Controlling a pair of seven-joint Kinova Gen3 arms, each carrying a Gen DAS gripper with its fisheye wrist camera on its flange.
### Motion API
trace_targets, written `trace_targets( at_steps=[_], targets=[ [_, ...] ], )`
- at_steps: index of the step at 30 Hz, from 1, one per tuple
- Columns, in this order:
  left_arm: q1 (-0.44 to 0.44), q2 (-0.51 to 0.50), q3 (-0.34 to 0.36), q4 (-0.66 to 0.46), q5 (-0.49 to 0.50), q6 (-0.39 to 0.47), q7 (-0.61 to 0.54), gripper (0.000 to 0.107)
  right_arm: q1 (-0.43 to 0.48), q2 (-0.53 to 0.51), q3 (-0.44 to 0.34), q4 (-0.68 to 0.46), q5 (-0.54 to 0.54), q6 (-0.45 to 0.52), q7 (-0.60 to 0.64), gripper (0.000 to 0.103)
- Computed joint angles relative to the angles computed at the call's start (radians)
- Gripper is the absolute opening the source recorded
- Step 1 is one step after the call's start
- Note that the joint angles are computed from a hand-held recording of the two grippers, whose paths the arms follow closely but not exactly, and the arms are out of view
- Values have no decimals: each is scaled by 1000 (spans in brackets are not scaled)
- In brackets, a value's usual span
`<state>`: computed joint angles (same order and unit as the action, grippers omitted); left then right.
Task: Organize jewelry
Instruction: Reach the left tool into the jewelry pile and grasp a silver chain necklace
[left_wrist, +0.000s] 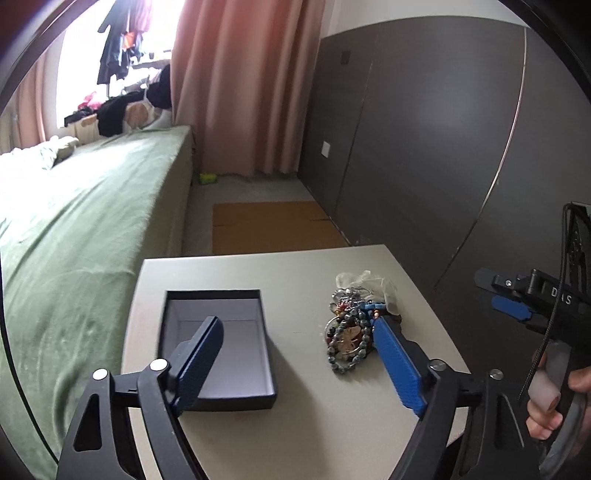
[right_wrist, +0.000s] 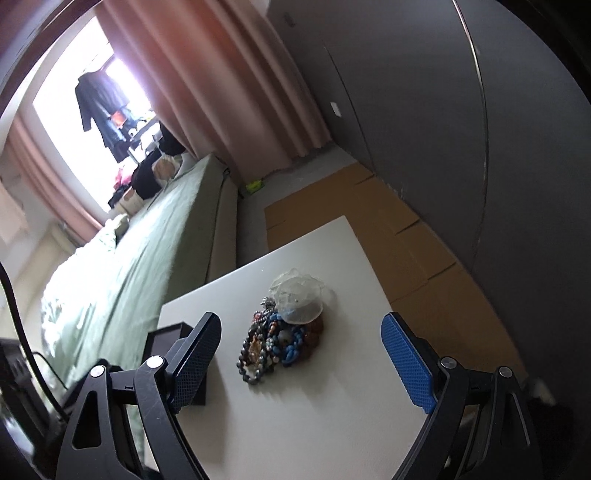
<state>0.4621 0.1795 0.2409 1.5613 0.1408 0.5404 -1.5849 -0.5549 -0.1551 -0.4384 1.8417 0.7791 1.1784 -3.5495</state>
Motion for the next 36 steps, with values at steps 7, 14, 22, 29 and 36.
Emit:
trace_targets(
  at_steps=[7,14,22,29,36],
  targets=[
    [6,74,1,-74,14,34,1,69,80,-5,89,79,-38,-224,31,89],
    [-14,123,-8,-108,48,16,26,69,119,82,129,62,-26,-306,85,89],
    [-51,189,14,-174,101,50,3,63,81,190,218,-7,-69,-342,212,80],
    [-62,254,26,-262,149,115,1,62,75,238,277,-20,-170,-363,292,15],
    [20,342,-20,-438,87,278,101,60,112,115,259,120,-111,-516,160,5]
  ],
)
